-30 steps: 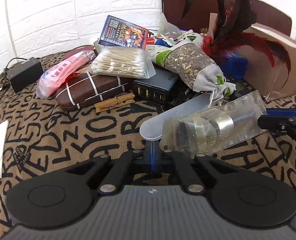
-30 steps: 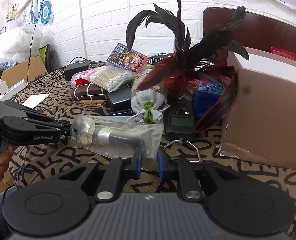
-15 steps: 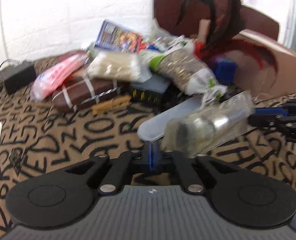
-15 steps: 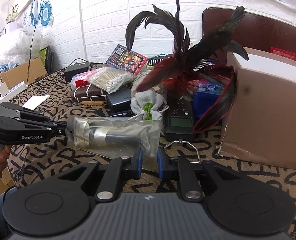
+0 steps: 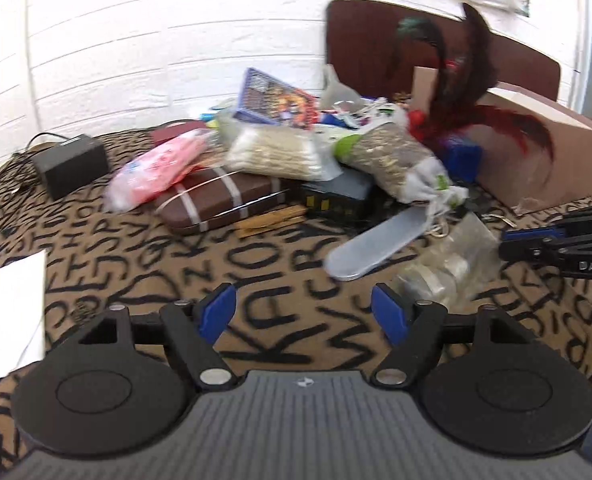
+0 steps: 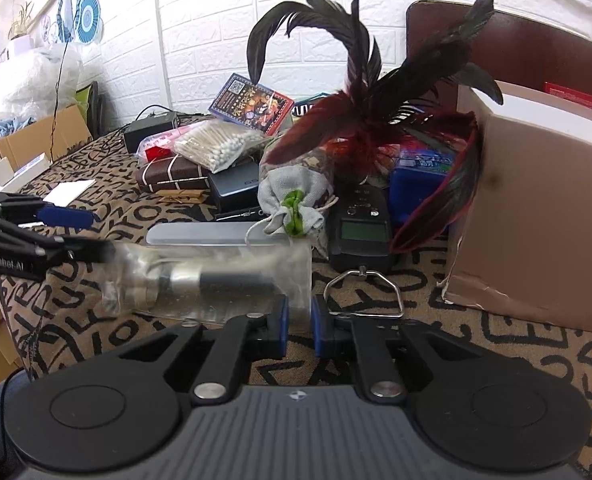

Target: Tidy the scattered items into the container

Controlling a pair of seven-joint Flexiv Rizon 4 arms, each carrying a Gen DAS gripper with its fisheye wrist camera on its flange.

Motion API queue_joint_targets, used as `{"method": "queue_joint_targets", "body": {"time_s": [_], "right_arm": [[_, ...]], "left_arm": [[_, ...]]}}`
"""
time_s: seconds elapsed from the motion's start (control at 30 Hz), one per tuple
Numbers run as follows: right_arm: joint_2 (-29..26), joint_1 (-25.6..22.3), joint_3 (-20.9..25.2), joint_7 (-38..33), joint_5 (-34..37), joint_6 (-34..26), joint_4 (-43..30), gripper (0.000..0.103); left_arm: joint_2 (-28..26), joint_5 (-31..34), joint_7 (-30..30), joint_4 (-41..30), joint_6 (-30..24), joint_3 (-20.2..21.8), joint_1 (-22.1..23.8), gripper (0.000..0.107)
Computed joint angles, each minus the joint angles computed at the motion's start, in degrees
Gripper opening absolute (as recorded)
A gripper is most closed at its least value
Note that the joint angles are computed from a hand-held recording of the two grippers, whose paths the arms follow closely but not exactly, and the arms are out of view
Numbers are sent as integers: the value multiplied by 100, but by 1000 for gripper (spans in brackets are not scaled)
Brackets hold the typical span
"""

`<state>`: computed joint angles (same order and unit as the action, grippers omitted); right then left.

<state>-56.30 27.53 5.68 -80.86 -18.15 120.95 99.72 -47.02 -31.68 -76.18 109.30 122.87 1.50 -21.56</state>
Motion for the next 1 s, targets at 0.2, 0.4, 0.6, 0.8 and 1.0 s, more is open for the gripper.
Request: {"method": "queue_joint_targets", "body": {"time_s": [0.2, 0.4, 0.6, 0.8, 1.0], "right_arm": [[-16, -22, 49, 13, -104, -109, -46, 11], [-20, 4, 44, 12, -112, -164, -71, 11], [0, 88, -42, -36, -14, -147, -51, 11], [-5, 82, -43, -92, 35, -12, -1, 10], [12, -39, 103, -53, -52, 170, 75, 5]], "left_arm": [[281, 1880, -436, 317, -238, -984, 1275, 73], [196, 2175, -434, 44, -645, -941, 1108, 72], [72, 1909, -339, -322, -1148, -526, 644, 31], [-1, 1568, -226, -407, -1090, -27, 159, 28], [-18, 1381, -76, -434, -901, 73, 22, 19]]}}
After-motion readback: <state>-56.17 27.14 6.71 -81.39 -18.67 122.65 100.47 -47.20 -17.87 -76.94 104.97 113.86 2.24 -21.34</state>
